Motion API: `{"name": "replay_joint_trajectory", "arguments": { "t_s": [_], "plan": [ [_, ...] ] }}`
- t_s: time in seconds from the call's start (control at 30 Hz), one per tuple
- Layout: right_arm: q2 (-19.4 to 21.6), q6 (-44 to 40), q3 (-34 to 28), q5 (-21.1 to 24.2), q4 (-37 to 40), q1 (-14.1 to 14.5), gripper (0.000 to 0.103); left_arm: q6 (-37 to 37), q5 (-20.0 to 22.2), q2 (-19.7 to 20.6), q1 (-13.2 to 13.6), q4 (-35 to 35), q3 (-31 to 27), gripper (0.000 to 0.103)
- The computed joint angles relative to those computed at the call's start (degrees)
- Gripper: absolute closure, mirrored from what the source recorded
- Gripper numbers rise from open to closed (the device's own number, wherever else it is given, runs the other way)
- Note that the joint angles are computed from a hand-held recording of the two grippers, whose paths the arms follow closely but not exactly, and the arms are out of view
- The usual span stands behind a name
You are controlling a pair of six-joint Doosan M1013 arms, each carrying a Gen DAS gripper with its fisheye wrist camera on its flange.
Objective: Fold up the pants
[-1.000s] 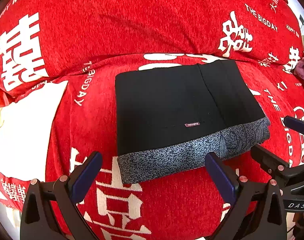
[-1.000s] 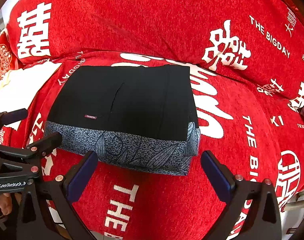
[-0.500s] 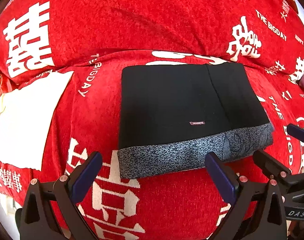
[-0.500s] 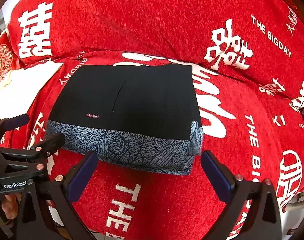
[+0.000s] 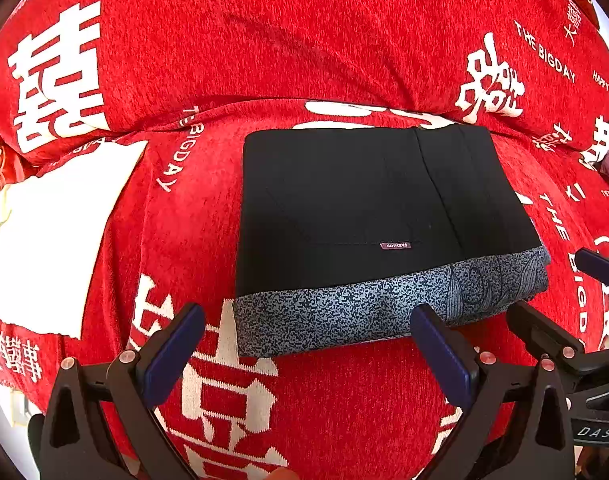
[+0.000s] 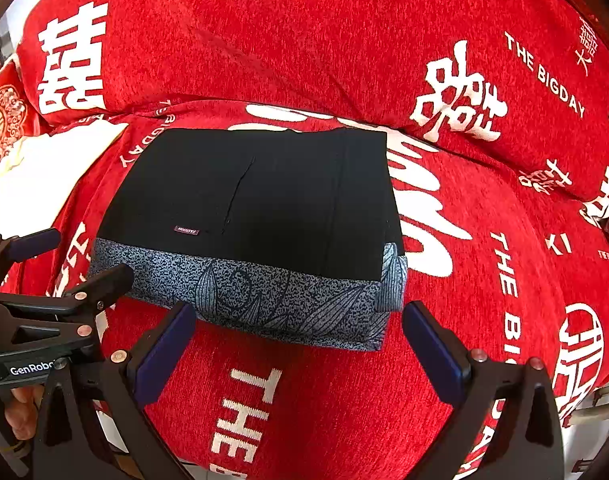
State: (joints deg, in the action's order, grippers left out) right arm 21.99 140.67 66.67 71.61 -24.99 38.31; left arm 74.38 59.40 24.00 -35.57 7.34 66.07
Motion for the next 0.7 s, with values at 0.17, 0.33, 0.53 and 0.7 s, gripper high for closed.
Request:
{"name": "replay_joint_trajectory", "arguments": {
  "t_s": [0.17,0.33,0.53,0.7],
  "plan": [
    [0.06,-0.22,-0.08,0.1,-0.18,0.05,0.0,0.69,1.04,0.37,-0.08,-0.07,-0.44,0.0],
    [0.12,-0.37,-0.17,0.22,0.0,0.01,0.0,0.9,1.01,0.41,-0.03,-0.25,-0.43,0.0],
    [0.13,-0.29,-0.17,0.22,-0.09,0.05,0.0,1.27,1.19,0.61,0.23,-1.31,-0.63,0.0],
    [0.13,-0.5,-0.22,0.22,-0.13,0.02,0.0,1.34,1.25,0.63,0.29,-1.61,-0.66,0.0]
  ]
}}
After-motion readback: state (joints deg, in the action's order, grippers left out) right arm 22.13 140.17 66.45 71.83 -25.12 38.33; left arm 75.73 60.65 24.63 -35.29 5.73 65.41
